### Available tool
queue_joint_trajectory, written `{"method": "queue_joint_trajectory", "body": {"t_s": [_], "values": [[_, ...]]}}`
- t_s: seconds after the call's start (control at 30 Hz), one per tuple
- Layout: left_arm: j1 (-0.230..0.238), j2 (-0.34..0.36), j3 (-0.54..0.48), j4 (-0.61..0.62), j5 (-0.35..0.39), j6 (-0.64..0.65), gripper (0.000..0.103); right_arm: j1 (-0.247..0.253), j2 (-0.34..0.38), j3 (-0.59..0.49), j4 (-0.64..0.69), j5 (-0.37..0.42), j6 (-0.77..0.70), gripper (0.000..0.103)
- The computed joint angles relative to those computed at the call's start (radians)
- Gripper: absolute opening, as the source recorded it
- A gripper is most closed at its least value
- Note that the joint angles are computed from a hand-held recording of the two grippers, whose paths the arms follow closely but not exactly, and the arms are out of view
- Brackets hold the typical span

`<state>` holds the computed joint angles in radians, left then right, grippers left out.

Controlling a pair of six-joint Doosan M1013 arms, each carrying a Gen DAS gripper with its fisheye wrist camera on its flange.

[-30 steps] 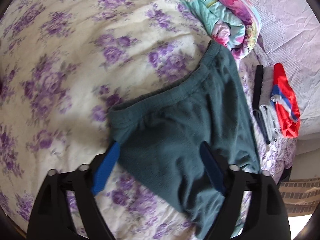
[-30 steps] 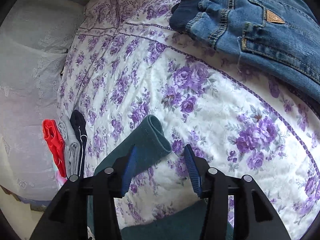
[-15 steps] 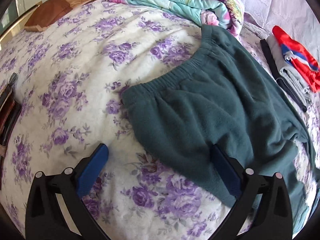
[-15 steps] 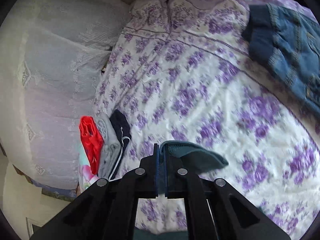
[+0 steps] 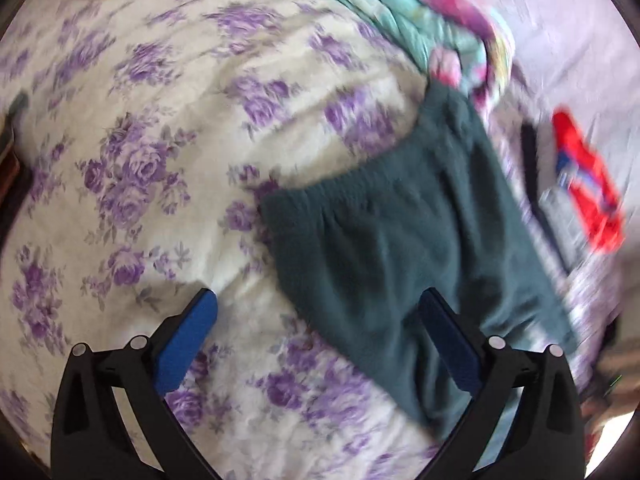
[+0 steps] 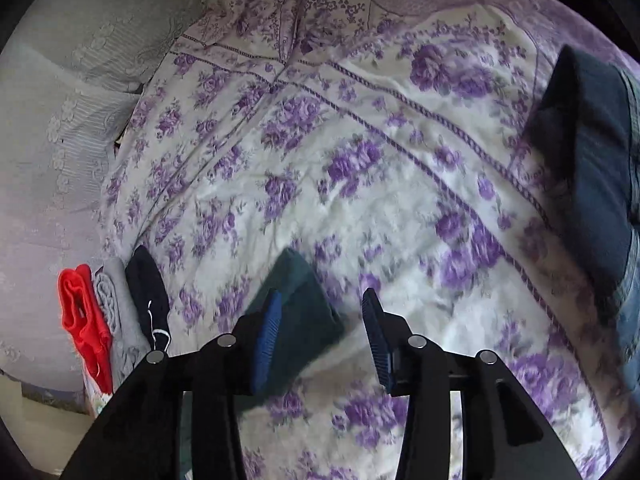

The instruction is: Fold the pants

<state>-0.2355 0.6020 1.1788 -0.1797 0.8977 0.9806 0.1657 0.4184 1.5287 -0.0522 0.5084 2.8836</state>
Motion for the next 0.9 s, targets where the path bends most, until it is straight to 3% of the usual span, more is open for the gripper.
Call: {"method": "queue_joint_trajectory", "body": {"t_s": [0.07,0.2,0.23,0.27,0.3,0.4,0.47,0.57,0.6,0.63,0.7,0.77,0.8,0.87,0.9], "values": [[0.01,0.007,-0.016,-0.022,-0.011,-0.015,0.098,0.004,0.005,0.017,0.048,-0.042,-0.004,0.043],[0.003,0.042,-0.09,0.016,0.028,-0.01,0.098,0.019,0.028,0.007,-0.054,-0.077,0.101,0.04],[-0.003,0.05,-0.105,0.038,0.045,-0.007,0.098,0.018,0.036,0.0,-0.039,-0.086,0.08,0.035],[-0.008,0.049,-0.105,0.051,0.053,-0.007,0.098,0.015,0.043,-0.009,0.003,-0.081,0.031,0.011],[-0.011,0.052,-0.107,0.058,0.06,-0.008,0.098,0.016,0.043,-0.011,0.009,-0.074,0.025,0.004],[-0.016,0.05,-0.103,0.055,0.054,-0.01,0.098,0.042,-0.001,0.002,-0.131,-0.081,0.093,0.004],[-0.019,0.036,-0.091,0.076,0.03,0.0,0.098,0.052,-0.048,0.028,-0.197,-0.029,0.141,0.004],[-0.016,0.034,-0.101,0.084,0.018,0.027,0.098,0.025,-0.086,0.107,0.035,0.031,0.047,0.004],[-0.015,0.038,-0.108,0.076,0.017,0.036,0.098,0.022,-0.091,0.121,0.077,0.077,0.015,0.004],[-0.012,0.042,-0.116,0.064,0.017,0.046,0.098,0.025,-0.099,0.137,0.08,0.075,0.009,0.004],[-0.011,0.049,-0.133,0.059,0.023,0.057,0.098,0.045,-0.119,0.146,-0.034,0.078,0.105,0.013],[-0.013,0.06,-0.16,0.057,0.028,0.076,0.098,0.079,-0.117,0.105,-0.231,0.187,0.221,0.022],[-0.013,0.067,-0.176,0.054,0.033,0.09,0.098,0.09,-0.109,0.08,-0.287,0.23,0.224,0.04],[-0.019,0.09,-0.221,0.053,0.047,0.115,0.098,0.101,-0.097,0.049,-0.37,0.275,0.23,0.044],[-0.021,0.102,-0.244,0.051,0.054,0.128,0.098,0.095,-0.089,0.039,-0.359,0.259,0.184,0.044]]}}
